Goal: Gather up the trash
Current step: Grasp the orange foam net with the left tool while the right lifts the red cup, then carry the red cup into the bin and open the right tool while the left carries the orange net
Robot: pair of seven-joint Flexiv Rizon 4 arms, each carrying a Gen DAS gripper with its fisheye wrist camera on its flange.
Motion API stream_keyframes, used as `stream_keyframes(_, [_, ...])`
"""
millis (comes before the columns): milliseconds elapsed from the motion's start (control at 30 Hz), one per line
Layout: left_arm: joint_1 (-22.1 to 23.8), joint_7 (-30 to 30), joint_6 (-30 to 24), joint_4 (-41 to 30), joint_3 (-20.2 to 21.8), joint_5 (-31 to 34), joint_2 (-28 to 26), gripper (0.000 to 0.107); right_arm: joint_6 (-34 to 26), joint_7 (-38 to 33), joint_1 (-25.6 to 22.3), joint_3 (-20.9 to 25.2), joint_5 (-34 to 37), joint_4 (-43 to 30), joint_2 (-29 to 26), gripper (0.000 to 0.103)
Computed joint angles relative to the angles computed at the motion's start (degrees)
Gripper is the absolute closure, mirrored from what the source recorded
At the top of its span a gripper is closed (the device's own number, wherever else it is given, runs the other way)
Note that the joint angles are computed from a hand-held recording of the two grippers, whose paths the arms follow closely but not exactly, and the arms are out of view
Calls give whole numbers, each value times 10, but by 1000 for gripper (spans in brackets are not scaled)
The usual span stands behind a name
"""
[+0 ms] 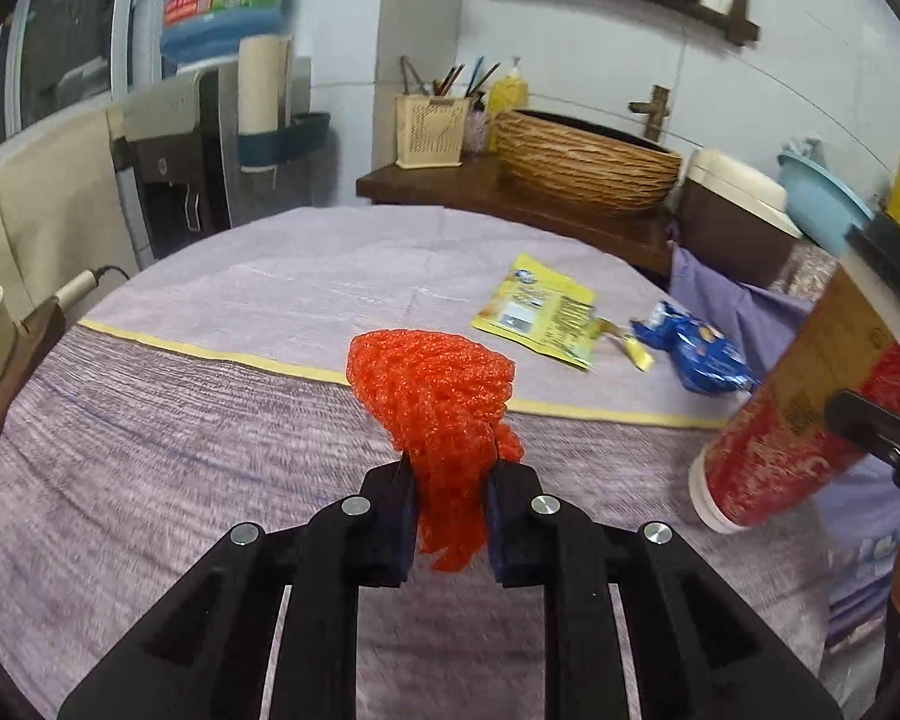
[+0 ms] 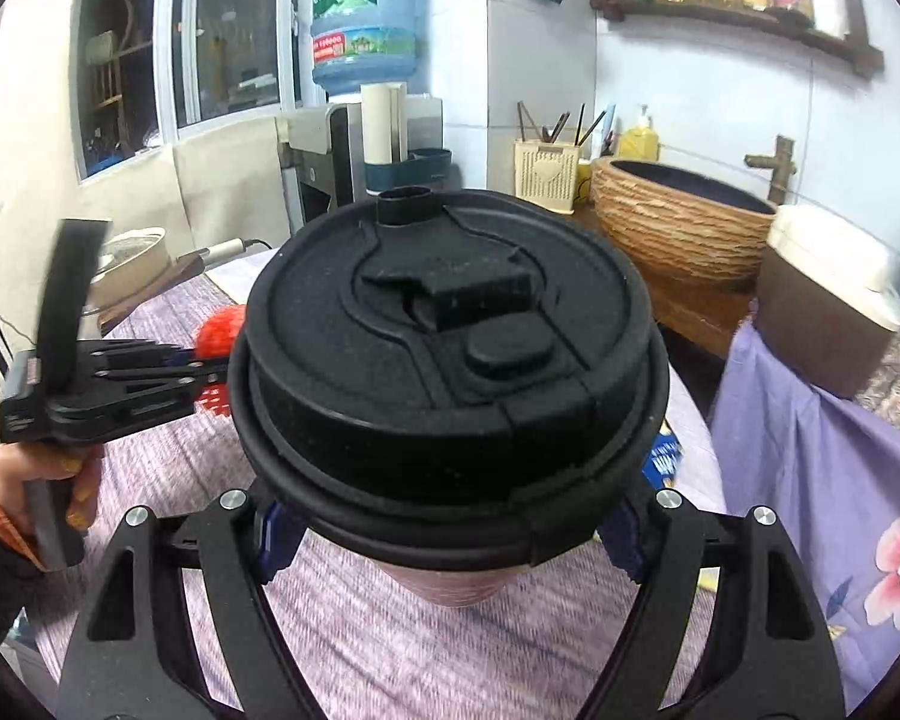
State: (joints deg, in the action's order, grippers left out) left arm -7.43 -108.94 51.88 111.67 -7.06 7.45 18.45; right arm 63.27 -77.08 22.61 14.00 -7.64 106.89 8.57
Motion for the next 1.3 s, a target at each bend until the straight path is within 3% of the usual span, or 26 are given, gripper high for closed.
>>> stream_keyframes(233, [-23,-26,4,29,-42,30,65,89,24,24,-16,10,11,91,91,25])
stream_keyframes(400, [-43,-48,22,46,-64,19,78,88,27,49,-29,10,19,150,158,25])
stream_keyframes(800, [-99,-90,79,23,-117,13,17,89,-25,122,-99,-24,41,269,320,25])
stream_keyframes(1033, [-133,-104,85,-18,-131,42,-46,89,-49,132,-156,-43,24,311,346,25])
stream_keyframes(1300, [-183,-114,74,-56,-121,65,-104,88,-13,145,-200,-62,22,359,292,25])
